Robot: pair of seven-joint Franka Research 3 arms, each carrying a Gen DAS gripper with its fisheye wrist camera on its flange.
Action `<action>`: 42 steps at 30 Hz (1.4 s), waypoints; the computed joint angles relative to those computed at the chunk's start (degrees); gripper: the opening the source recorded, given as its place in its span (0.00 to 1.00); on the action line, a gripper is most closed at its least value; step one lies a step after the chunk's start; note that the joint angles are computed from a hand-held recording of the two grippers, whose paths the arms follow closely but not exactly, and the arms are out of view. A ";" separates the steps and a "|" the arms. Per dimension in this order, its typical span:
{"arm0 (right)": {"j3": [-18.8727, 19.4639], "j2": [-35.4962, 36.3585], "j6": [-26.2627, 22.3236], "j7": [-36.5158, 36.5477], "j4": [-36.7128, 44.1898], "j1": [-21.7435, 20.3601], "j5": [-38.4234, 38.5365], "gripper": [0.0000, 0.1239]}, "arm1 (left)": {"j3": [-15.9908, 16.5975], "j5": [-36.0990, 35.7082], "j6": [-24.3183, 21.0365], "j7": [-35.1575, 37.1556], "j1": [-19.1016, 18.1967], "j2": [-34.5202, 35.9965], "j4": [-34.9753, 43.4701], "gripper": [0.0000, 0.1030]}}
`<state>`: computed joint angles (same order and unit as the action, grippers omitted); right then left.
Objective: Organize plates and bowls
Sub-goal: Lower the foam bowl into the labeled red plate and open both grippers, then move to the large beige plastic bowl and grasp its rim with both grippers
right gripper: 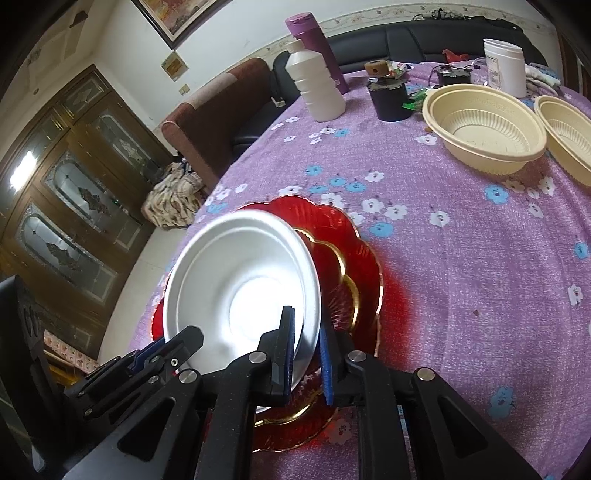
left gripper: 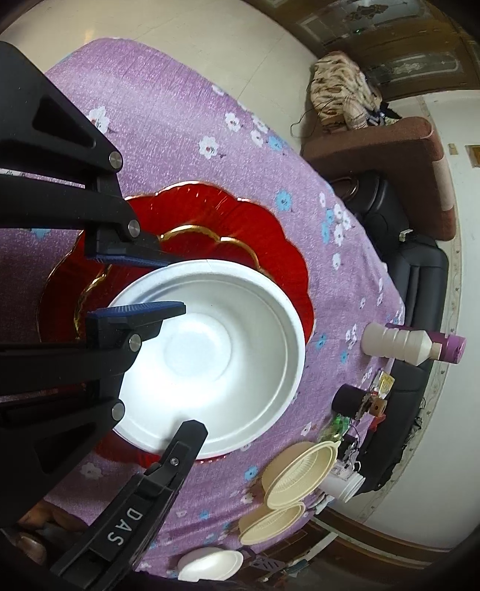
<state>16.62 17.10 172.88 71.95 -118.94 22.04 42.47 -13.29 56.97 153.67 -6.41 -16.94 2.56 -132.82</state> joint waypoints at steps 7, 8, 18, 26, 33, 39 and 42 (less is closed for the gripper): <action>5.15 -2.02 1.64 -11.08 -0.58 -5.17 13.75 0.37 | -0.08 1.86 0.77 -5.67 0.87 -3.07 -1.95 0.57; 5.56 -2.54 1.53 -13.49 -0.62 -5.79 16.62 0.40 | -0.19 2.68 0.92 -6.78 1.09 -3.64 -2.25 0.66; -1.02 -5.87 -5.48 -20.44 0.01 -8.67 32.19 0.56 | -1.10 -0.56 2.99 -2.47 2.58 -1.40 5.38 0.75; -8.28 0.07 -13.55 -9.39 7.58 -10.13 27.37 0.56 | -3.74 -25.09 -1.95 28.17 0.48 20.89 31.96 0.75; -8.52 6.79 -15.04 -2.93 15.88 -12.60 21.08 0.56 | 1.68 -30.92 -11.03 31.42 -6.27 35.46 53.84 0.75; -8.46 12.03 -15.72 5.08 22.04 -13.61 12.18 0.50 | 5.32 -33.27 -14.67 32.58 -10.00 42.68 65.27 0.75; -8.38 14.04 -15.94 8.22 24.17 -14.01 8.37 0.48 | 6.22 -34.20 -17.96 33.97 -11.27 47.53 72.51 0.75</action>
